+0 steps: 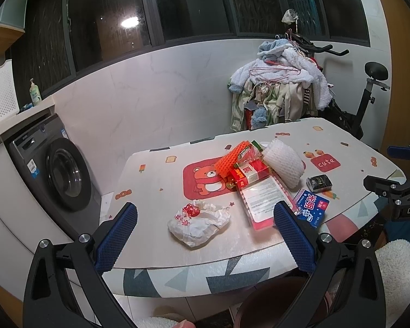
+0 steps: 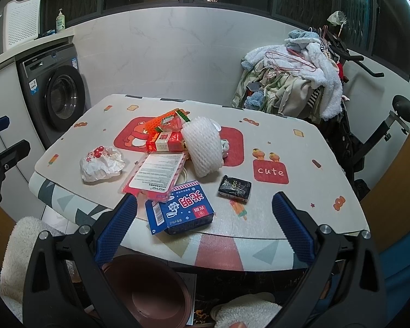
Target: Collect trash
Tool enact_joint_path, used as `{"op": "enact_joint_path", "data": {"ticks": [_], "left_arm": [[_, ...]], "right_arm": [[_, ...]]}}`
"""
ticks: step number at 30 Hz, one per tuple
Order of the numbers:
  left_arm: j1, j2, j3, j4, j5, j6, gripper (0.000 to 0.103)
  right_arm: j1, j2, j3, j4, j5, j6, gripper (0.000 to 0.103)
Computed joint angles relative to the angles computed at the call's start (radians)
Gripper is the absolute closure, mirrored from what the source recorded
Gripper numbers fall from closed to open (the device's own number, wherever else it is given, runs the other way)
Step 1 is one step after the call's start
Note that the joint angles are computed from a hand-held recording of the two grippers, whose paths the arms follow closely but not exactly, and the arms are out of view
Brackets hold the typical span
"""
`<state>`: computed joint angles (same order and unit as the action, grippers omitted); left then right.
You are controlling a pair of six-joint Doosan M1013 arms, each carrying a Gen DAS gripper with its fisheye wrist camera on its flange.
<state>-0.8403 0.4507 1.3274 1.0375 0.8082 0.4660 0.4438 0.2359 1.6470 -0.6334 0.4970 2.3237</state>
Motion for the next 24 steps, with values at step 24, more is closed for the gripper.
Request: {"op": "enact_joint_path", "data": {"ticks": [24], "left_arm": [[0.033, -0.008, 0.065, -0.025, -0.11, -0.045, 0.005]], "right_arm": [[-0.013, 0.023, 0.033, 0.075, -0.057, -0.099, 0.006]]}}
